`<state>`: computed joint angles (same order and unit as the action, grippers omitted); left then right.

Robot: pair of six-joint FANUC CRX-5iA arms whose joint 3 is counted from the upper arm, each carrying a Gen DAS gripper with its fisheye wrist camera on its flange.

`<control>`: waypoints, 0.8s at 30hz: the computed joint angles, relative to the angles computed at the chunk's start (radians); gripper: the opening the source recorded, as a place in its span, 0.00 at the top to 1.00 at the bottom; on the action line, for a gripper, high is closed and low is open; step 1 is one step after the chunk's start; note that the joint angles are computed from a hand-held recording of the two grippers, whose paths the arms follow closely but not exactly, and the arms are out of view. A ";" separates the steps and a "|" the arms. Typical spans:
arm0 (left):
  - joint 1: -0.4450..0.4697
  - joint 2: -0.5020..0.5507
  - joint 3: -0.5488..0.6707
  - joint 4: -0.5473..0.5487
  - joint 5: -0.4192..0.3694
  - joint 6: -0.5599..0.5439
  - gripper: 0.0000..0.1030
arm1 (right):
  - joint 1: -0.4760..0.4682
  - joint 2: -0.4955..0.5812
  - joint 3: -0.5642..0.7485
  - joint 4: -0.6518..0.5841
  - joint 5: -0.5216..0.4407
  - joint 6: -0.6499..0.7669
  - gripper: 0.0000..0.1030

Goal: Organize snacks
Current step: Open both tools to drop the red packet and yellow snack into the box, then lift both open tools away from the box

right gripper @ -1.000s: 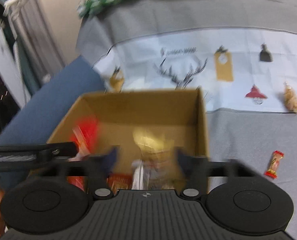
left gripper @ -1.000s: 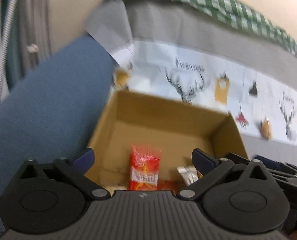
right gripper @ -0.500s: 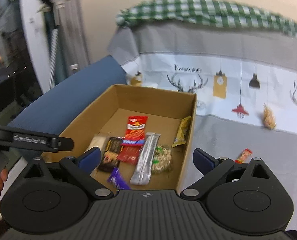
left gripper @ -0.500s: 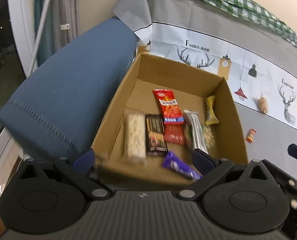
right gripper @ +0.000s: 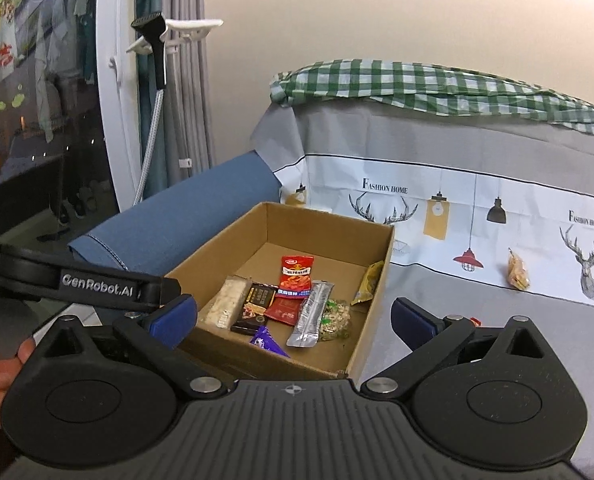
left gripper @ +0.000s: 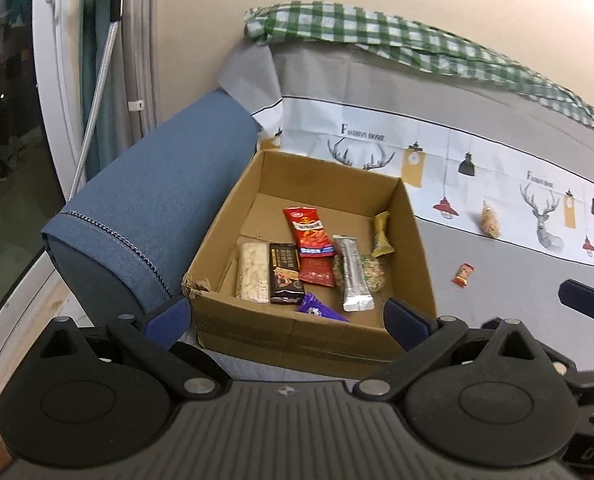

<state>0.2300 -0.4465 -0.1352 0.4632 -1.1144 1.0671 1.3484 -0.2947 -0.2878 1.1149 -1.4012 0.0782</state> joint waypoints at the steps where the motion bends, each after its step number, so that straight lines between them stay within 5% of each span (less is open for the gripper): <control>1: -0.001 -0.009 -0.004 -0.001 0.002 -0.002 0.00 | 0.010 0.000 0.000 0.005 -0.007 -0.011 0.01; 24: 0.016 -0.054 -0.020 0.017 0.005 -0.009 0.00 | 0.069 -0.005 -0.018 0.063 -0.061 -0.054 0.01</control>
